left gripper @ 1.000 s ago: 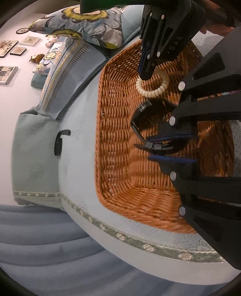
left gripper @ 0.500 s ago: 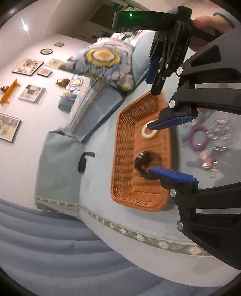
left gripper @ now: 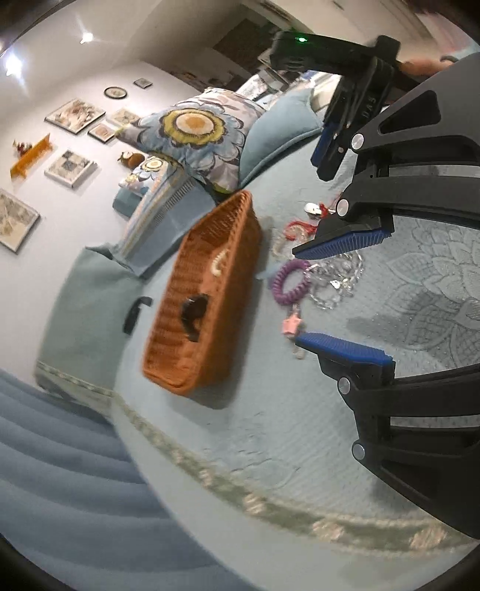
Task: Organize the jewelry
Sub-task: 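Grasp the clear bead bracelet with the right tool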
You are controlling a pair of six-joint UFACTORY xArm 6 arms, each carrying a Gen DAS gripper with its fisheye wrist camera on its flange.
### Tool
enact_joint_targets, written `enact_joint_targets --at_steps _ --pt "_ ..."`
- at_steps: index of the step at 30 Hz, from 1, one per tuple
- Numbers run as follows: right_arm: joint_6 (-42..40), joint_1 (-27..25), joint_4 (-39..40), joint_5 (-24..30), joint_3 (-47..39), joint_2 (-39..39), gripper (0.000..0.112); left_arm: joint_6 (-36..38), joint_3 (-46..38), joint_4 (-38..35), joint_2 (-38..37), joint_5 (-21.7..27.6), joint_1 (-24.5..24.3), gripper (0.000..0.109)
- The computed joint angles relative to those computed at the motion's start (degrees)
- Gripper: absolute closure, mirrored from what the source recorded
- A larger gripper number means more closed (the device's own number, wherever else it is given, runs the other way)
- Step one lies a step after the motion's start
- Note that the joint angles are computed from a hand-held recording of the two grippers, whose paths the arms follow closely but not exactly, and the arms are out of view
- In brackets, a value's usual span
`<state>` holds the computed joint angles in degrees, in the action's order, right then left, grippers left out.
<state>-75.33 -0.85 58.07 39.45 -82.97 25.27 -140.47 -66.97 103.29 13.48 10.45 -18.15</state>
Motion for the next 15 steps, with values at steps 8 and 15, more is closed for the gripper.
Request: enact_joint_targets --at_steps 8,15 --pt "-0.5 0.3 -0.1 0.0 0.6 0.1 0.071 12.0 -6.0 -10.9 8.9 -8.2 2.5 0.068" --pt "0.1 -0.4 0.2 1.4 -0.2 0.2 0.071 41.4 -8.1 -38.9 13.2 0.8 -0.6 0.084"
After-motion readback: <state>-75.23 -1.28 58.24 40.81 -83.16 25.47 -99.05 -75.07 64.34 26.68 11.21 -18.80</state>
